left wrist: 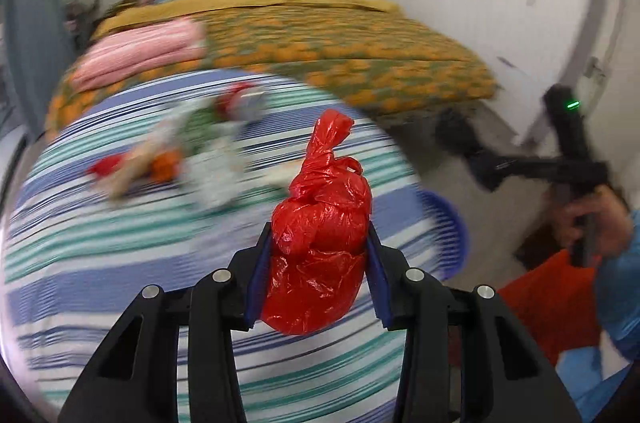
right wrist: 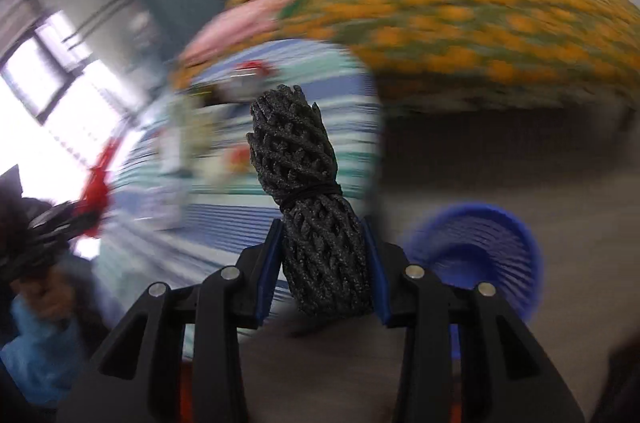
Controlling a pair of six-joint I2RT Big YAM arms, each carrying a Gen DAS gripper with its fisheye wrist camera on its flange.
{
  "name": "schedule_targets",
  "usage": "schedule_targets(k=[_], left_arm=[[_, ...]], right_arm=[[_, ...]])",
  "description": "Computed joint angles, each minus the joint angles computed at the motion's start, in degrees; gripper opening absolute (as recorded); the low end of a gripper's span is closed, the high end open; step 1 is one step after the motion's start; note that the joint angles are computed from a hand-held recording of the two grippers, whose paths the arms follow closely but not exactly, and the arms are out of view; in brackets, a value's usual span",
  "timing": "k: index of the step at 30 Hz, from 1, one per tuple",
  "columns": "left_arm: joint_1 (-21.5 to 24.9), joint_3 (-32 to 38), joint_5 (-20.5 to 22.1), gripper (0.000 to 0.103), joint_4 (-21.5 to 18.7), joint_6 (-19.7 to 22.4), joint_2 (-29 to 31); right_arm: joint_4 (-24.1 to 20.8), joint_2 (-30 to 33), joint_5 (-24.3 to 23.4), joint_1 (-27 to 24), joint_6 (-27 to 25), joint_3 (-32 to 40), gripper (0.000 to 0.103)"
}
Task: Collect trash
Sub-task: 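Carry both items to the blue wastebasket and open both tools to drop them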
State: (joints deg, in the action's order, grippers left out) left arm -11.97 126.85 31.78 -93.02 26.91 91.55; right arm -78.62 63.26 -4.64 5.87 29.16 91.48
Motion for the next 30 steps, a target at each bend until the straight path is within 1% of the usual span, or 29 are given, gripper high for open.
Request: schedule_targets(k=[1,2,4,6,7,8,9,12,14,18,19,20,21,22,23,24,27,29,30], left_arm=[[-3.3,-1.1,-0.4,0.042,0.7,-1.5,-0.7],[-5.6,-2.5,-0.9,0.042,1.6,-2.4,-1.5],[-12.1,-5.1,-2.8,0.042,3.4,-5.3,-2.4],[-17.5,-6.8,-3.4,0.043,4.3,-8.5,-2.0],[-20.4,-8.2,-4.9,0.043,5.9,-10.2,-1.9],[-23.3,-9.8,-7.5,0.043,7.8,-11.7,-1.7],[-25.5,-10.5,-9.3,0.043,8.9,-12.8,-1.0],[-29.9,-12.3,-13.1,0.043,11.2,-15.6,1.5],[-31.7,-13.4,-14.6,0.043,12.9,-17.6,3.6],[-32.4,-14.0,-15.1,0.044,14.9,-19.7,6.7],[-32.7,-14.0,-15.4,0.045,15.6,-20.0,7.5],[-32.8,-14.2,-15.5,0.049,16.5,-20.1,8.1],[-33.1,-14.0,-15.8,0.066,17.2,-20.2,8.8],[-33.5,-14.0,-17.2,0.078,18.4,-20.4,9.2],[-33.7,-14.2,-18.6,0.090,19.5,-20.9,9.1],[-33.8,-15.1,-19.5,0.092,21.2,-21.2,8.3],[-33.0,-15.7,-17.3,0.096,22.5,-21.4,6.6],[-32.2,-17.4,-15.9,0.098,24.3,-21.6,4.0],[-31.7,-17.8,-14.9,0.098,24.9,-21.6,2.7]], right_arm=[[-0.8,-1.2,0.4,-1.8,0.8,-1.5,0.038],[-1.4,-2.8,0.8,-3.9,1.8,-3.8,0.038],[-1.3,-5.1,0.1,-7.9,2.5,-7.7,0.038],[-0.4,-6.7,-0.1,-10.6,2.9,-11.2,0.038],[0.0,-7.6,-0.5,-12.5,2.7,-13.1,0.038],[0.2,-8.2,-0.6,-13.6,2.7,-14.4,0.038],[0.8,-8.5,-1.2,-15.4,2.7,-16.1,0.038],[2.2,-8.9,-3.7,-20.4,1.3,-19.1,0.038],[3.3,-9.2,-5.7,-23.4,0.7,-20.9,0.038],[4.9,-9.8,-10.3,-28.1,0.2,-23.8,0.040],[5.4,-9.3,-11.3,-28.9,-0.1,-24.0,0.040],[5.9,-9.0,-12.5,-29.5,-0.2,-24.5,0.041],[6.3,-8.7,-13.5,-29.9,-0.2,-24.7,0.049],[6.8,-8.6,-13.9,-30.2,0.1,-24.8,0.066],[7.5,-9.0,-13.5,-30.4,0.7,-25.0,0.071],[7.6,-9.3,-13.0,-30.5,1.0,-24.9,0.073],[8.7,-10.7,-9.4,-30.3,1.1,-24.0,0.074],[9.8,-11.2,-6.8,-29.8,1.2,-23.5,0.075],[10.4,-12.4,-4.0,-28.9,1.2,-23.2,0.076]])
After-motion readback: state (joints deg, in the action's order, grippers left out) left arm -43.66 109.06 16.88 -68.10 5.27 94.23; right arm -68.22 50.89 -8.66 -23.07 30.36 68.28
